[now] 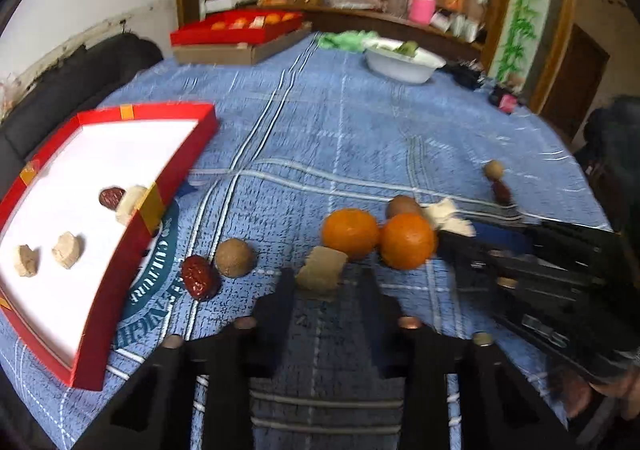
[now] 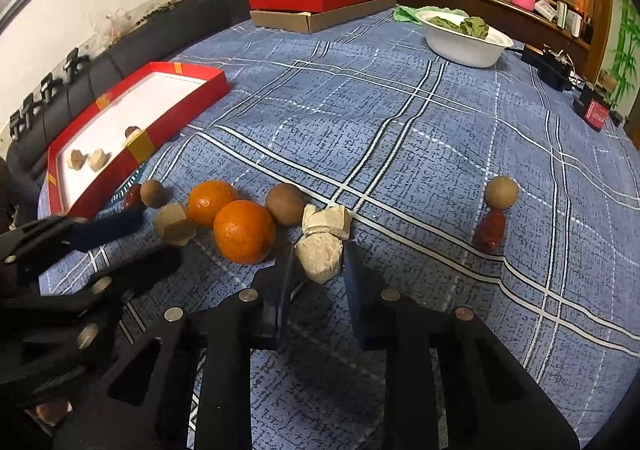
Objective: Organize fruits
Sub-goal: 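Grasp a white cube with the right gripper while the left grasps a tan cube, then lift and hold both cubes above the table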
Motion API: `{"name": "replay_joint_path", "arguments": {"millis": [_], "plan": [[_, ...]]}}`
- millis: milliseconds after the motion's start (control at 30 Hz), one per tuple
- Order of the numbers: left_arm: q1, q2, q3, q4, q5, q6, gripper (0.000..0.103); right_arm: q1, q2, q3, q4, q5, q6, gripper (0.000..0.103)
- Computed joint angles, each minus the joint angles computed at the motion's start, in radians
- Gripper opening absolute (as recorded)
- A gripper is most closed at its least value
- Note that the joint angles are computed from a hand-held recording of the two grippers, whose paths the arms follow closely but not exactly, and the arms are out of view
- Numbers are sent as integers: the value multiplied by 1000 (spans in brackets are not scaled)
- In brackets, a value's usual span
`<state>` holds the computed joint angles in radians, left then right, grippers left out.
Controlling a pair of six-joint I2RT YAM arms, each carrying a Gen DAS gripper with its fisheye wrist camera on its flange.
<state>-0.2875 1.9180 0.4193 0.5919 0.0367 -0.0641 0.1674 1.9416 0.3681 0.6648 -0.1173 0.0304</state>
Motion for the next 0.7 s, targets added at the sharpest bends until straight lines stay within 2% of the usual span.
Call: {"name": "replay_joint_path", "arguments": {"millis": [133,267,433,700], "plan": [[-5,30,12,12,-2,-5,20,-13,-12,-13,16,-4,0,23],[-15,15,-34,52,-18,-36,20,-24,-15,-15,13,-10,-3,23],[-1,-13,-112,107,13,-43,20,-20,-26,-17,3,-6,-1,23],[36,-41,-191,196,45,-45,20,54,-158,-118,-10,60,32,23]]}}
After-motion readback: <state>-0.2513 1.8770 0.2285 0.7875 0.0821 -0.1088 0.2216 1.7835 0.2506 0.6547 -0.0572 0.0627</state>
